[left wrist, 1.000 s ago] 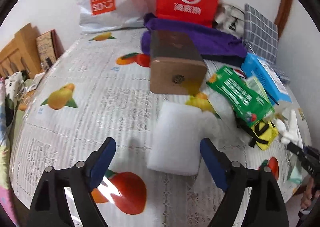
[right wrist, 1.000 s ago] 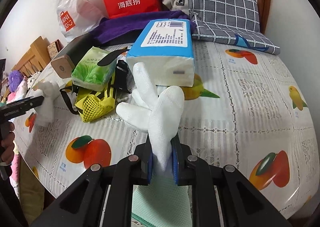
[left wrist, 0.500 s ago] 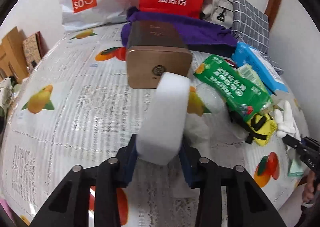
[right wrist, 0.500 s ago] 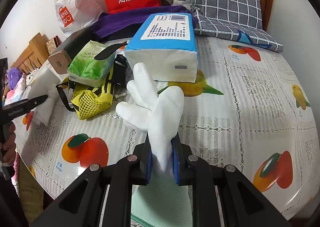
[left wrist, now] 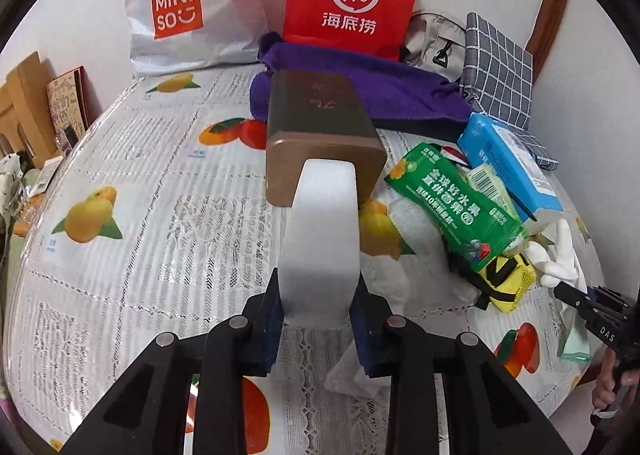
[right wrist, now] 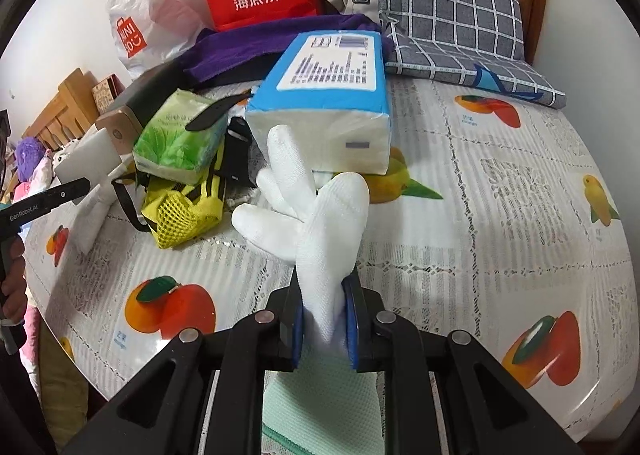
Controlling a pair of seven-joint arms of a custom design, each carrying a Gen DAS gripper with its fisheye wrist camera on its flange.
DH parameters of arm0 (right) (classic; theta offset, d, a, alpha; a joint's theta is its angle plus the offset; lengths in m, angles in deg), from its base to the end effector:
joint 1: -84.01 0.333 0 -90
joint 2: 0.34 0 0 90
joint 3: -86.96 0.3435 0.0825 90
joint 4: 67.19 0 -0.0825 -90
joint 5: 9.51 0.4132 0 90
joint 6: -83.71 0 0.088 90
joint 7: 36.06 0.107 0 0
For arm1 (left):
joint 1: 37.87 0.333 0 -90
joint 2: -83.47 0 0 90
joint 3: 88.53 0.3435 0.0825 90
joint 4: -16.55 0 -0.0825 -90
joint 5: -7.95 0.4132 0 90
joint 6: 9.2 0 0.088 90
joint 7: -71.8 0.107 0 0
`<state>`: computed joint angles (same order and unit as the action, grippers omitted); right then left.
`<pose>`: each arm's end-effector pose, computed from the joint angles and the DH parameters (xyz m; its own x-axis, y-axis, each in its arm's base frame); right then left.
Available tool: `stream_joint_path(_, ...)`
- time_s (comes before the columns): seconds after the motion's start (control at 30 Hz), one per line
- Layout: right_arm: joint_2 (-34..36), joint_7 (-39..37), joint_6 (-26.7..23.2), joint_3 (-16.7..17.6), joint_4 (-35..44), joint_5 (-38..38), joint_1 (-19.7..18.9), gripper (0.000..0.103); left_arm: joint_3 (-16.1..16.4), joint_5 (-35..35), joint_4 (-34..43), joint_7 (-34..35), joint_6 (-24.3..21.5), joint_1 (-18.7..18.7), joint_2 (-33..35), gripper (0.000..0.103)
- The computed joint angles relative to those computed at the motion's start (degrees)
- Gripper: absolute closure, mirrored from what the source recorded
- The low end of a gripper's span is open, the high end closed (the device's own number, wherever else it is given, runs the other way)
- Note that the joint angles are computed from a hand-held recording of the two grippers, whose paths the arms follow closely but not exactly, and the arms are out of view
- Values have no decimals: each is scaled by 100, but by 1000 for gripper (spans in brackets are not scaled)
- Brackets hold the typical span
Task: Organize soft objects
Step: 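Grasp the white sponge with the left gripper while the right gripper holds the glove, then carry the sponge and glove toward the purple towel with both grippers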
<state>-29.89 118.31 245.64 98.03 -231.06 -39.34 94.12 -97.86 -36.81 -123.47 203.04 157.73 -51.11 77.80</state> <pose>0.3466 0.1560 0.3784 -0.2615 -0.9599 -0.1014 -0.8026 0.2745 -0.5296 0.4972 -0.1604 0.3976 -0.4295 -0.8920 0.1410 -0.7633 0.2751 -0.5846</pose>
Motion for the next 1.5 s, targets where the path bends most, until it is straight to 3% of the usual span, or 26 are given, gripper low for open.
stream_joint_path(0.37, -666, -333, 151, -91, -106, 174, 91, 90, 37, 414, -129, -455, -1, -39, -464, 75)
stream_joint_path(0.67, -787, -578, -100, -21, 313, 188, -93, 90, -64, 1308, 175, -1471, -137, 110, -552, 74)
stream_joint_path(1.13, 88, -970, -11, -297, 1295, 62, -524, 90, -199, 2691, 1236, -2762, -361, 316, 81, 74)
stream_joint_path(1.5, 1142, -1404, 284, -627, 2219, 183, -570, 90, -144, 3650, 2220, -3585, -655, 353, 816, 74)
